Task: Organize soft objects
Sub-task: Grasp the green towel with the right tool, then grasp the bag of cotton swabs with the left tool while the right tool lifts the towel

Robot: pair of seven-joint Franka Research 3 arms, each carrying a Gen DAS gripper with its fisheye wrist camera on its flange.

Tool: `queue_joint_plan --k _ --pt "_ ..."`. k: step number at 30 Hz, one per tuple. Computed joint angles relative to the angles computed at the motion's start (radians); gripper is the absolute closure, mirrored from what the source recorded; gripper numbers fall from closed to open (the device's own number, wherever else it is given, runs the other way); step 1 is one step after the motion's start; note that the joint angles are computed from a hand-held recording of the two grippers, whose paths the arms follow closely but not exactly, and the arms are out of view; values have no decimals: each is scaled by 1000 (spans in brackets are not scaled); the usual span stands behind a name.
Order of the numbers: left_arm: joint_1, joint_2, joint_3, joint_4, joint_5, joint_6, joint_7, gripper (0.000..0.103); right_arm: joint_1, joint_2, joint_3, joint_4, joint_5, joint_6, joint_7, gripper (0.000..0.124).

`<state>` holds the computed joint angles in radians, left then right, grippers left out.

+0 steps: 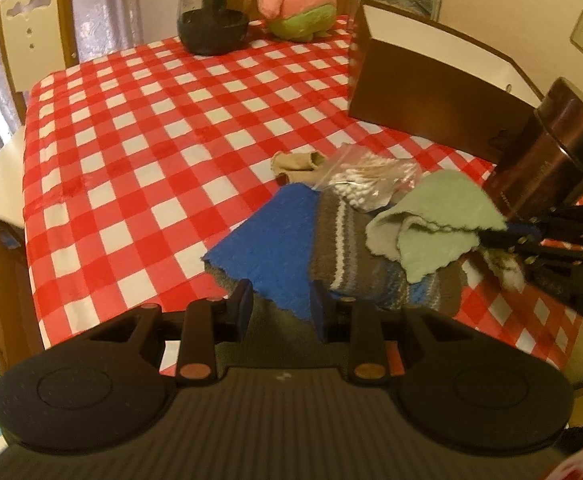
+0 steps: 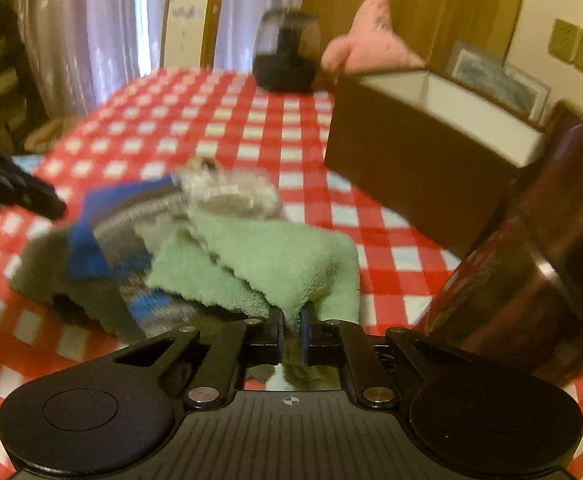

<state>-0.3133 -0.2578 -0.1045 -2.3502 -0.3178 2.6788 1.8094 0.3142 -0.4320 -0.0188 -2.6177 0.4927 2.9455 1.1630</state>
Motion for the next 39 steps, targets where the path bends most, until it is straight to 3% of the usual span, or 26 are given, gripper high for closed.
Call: queue_joint_plan --k 7,15,23,31,39 --pt "-38 -7 18 -3 -69 12 103 76 -5 -150 -4 -52 49 5 88 116" --pt "-67 10 11 14 -133 11 223 76 -149 -324 60 -122 -32 -169 321 116" --pt "-71 50 -17 54 -138 31 295 75 -243 -462 70 -197 -125 -267 479 116" --pt "-58 135 -59 119 -84 96 350 71 -340 -562 66 -249 -211 -349 567 116" --pt "-20 246 -124 187 104 168 326 70 -447 -599 46 -265 -286 -391 609 116"
